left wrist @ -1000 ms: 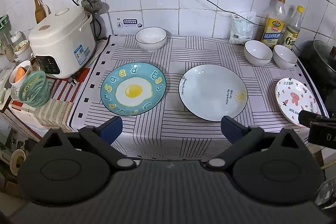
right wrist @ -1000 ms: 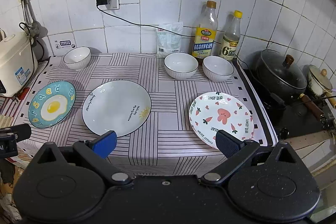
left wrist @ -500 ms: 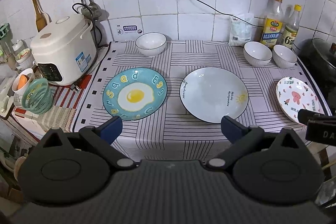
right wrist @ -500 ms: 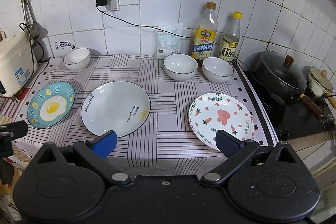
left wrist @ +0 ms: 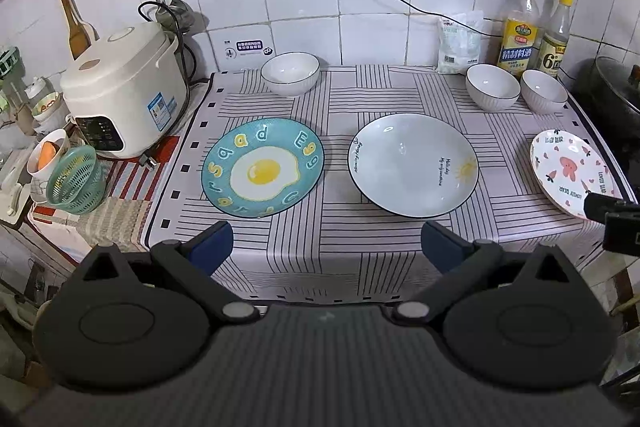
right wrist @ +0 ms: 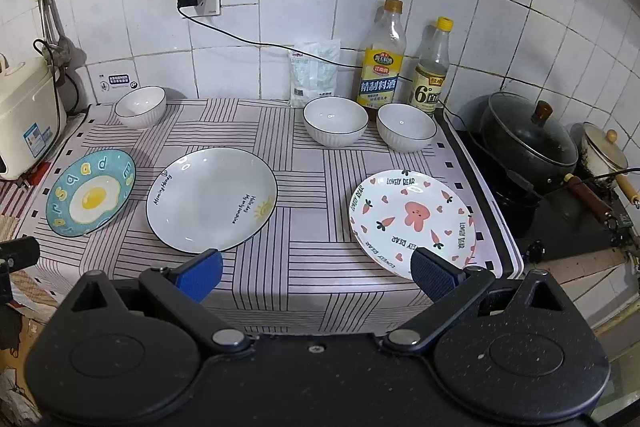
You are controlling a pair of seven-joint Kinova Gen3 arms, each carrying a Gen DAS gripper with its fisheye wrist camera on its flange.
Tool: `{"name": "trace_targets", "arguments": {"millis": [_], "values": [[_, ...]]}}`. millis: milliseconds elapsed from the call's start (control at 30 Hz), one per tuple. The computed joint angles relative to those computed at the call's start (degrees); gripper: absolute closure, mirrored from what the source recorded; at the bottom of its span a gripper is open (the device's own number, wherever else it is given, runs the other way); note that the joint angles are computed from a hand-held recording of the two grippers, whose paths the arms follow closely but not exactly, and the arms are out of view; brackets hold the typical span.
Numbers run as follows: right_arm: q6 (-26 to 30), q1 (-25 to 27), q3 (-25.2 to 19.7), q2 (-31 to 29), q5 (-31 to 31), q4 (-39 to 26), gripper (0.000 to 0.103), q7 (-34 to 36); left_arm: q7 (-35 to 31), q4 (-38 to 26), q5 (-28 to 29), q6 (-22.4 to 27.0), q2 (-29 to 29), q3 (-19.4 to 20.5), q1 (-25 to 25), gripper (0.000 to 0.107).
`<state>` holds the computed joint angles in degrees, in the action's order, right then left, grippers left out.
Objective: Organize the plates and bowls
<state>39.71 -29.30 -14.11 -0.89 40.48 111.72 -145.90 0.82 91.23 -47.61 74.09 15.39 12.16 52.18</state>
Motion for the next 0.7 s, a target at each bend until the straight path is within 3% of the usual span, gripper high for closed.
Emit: {"name": "trace_targets", "arguments": {"millis": [700], "values": [[-0.5,0.5,-1.1,-1.2,3.3,1.8,0.001,-3.7,-0.2,-0.1,0.8,-0.2,-0.7,0.5,-0.2,0.006]]}}
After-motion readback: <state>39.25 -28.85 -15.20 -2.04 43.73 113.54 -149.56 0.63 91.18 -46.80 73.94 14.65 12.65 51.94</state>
